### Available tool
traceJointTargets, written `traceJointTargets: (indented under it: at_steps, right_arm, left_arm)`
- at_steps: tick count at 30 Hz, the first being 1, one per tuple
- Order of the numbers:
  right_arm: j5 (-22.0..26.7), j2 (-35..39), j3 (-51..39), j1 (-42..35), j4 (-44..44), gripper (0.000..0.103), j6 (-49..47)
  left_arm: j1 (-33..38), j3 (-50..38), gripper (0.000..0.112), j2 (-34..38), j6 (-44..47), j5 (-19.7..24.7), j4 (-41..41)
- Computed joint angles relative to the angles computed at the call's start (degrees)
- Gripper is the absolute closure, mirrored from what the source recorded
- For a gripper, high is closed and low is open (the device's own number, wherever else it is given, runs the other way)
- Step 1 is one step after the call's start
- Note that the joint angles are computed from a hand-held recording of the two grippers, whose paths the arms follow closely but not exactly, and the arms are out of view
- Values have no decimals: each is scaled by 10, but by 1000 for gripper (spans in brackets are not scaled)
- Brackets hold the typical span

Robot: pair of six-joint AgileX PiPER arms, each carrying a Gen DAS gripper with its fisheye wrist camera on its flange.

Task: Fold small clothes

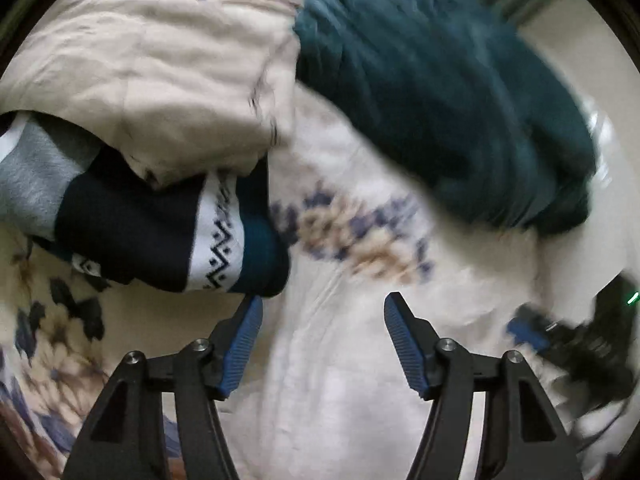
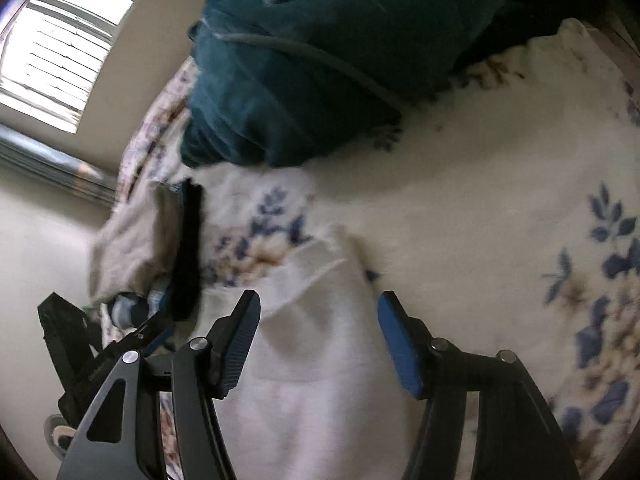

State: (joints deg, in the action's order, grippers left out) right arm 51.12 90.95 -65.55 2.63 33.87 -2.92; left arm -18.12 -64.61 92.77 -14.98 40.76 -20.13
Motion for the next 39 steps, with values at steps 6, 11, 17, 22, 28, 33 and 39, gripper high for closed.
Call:
traceJointTargets:
  at_steps: [6,11,17,22,28,33,39]
  right_arm:
    - [28,55,-21,4,-11,93,-23]
    - [-21,-3,-9,44,-73,95,14]
    - [-27,53,-68,87,-188,99,108]
    - [19,116,-107,88,-193,98,113]
    - [74,34,-61,8,-66,57,20]
    - [137,21,8,-6,-17,53,-22]
    - [35,-55,95,8,-61,97,19]
  left_arm:
    - [-42,-27,105,59,21,8,39]
    - [-47,20,105,-51,-33,-38,112]
    - [27,28,104,15,56,-18,39]
    - [87,30,97,29,164,42,-98]
    - [153,96,77,-102,154,97,-140]
    - [74,148,95,-134,105,74,-93]
    - [90,196,105,-170,95,24,-47]
